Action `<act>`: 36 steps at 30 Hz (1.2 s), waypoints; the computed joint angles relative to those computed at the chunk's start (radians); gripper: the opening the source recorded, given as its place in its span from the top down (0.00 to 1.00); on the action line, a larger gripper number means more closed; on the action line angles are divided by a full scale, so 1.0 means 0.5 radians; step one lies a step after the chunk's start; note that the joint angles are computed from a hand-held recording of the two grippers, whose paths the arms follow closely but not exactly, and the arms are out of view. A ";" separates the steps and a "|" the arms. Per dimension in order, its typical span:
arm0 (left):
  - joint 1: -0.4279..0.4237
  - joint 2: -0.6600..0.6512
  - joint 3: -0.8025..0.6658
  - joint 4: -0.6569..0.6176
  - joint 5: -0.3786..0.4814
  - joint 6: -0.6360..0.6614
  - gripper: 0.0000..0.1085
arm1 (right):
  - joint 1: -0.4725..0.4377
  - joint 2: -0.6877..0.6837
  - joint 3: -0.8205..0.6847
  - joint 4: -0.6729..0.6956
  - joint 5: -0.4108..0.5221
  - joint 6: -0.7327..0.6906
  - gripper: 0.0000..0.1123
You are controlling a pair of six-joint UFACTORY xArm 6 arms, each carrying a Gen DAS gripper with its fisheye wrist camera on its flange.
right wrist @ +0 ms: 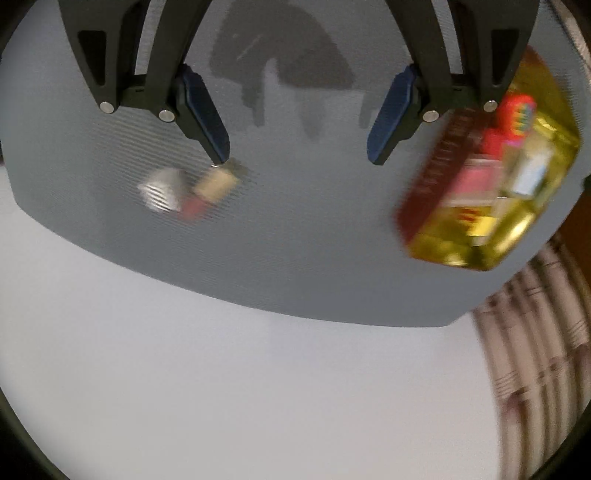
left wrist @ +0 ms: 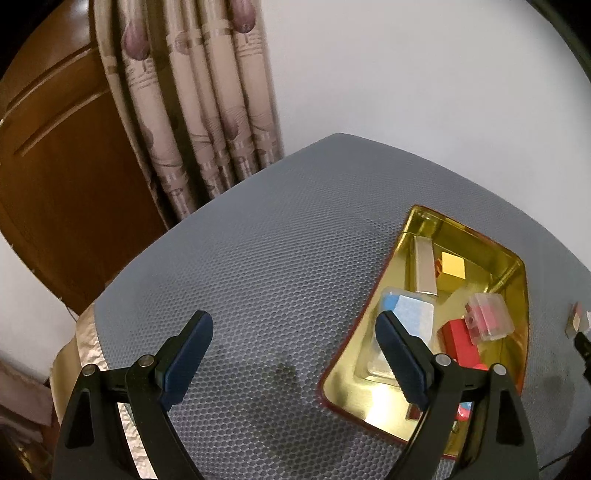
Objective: Organize rigid objects
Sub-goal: 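Grasp the white chevron cube with the right tool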
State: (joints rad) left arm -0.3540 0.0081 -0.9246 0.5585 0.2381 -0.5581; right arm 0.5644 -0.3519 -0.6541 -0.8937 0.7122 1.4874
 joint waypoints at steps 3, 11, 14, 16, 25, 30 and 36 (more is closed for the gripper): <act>-0.015 -0.007 0.016 0.049 -0.026 0.006 0.19 | -0.125 -0.160 0.199 0.061 -0.024 -0.021 0.29; -0.063 -0.029 0.080 -0.022 -0.140 0.142 0.19 | -0.374 -0.238 0.417 -0.019 -0.144 0.038 0.29; -0.065 -0.043 0.115 0.002 -0.211 0.161 0.19 | -0.477 -0.178 0.411 -0.113 -0.217 0.072 0.29; -0.073 -0.055 0.136 0.030 -0.248 0.159 0.19 | -0.548 -0.158 0.414 -0.154 -0.274 0.068 0.29; -0.101 -0.109 0.222 0.301 -0.409 0.125 0.19 | -0.786 0.041 0.320 -0.271 -0.516 -0.049 0.30; -0.169 -0.160 0.237 0.213 -0.397 0.245 0.19 | -0.844 0.049 0.342 -0.275 -0.593 -0.032 0.46; -0.348 -0.177 0.230 -0.161 -0.378 0.616 0.19 | -0.844 0.020 0.374 -0.346 -0.606 0.011 0.73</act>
State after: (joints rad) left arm -0.5279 -0.0801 -0.8096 0.4780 0.0489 -0.2500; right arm 0.1424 -0.3417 -0.4673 -1.0667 0.4090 1.4931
